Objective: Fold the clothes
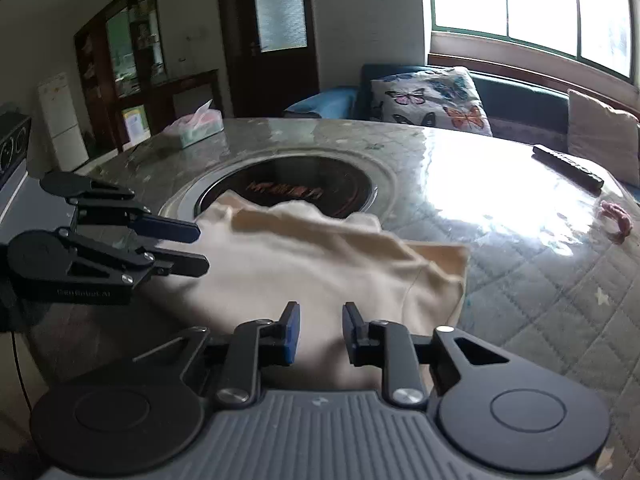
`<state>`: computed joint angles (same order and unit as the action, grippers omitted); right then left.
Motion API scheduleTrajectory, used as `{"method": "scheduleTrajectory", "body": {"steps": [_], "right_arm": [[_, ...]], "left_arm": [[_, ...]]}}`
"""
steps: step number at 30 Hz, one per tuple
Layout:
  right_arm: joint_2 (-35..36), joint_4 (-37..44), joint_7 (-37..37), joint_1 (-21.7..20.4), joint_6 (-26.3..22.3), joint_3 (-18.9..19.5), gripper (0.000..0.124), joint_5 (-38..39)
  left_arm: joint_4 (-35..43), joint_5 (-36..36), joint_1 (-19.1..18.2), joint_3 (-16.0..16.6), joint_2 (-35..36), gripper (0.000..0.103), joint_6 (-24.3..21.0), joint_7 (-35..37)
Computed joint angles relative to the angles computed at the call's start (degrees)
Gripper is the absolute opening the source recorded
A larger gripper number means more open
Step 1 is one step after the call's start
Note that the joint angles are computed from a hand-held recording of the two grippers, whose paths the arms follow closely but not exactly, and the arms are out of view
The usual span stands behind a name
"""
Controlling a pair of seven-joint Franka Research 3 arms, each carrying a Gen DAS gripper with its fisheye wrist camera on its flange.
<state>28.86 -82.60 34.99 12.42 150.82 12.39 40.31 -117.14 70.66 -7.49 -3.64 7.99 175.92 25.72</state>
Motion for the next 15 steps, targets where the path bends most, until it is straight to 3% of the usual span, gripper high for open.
{"method": "scheduleTrajectory", "body": {"steps": [4, 9, 15], "right_arm": [[-0.27, -2.49, -1.42, -0.89, 2.96, 0.60, 0.029, 1.88], [-0.25, -1.53, 0.07, -0.96, 2.36, 0.26, 0.029, 1.90], [2.38, 1.90, 4.34, -0.01, 1.35, -0.93, 0.028, -1.29]], "left_arm": [[-0.09, 1.91, 0.29, 0.97, 0.48, 0.035, 1.50, -4.95], [-0.33, 3.81, 0.73, 1.11, -0.18, 0.035, 1.48, -7.66], [-1.09, -4.63, 2.26, 0.99, 0.34, 0.035, 3.84, -3.32]]}}
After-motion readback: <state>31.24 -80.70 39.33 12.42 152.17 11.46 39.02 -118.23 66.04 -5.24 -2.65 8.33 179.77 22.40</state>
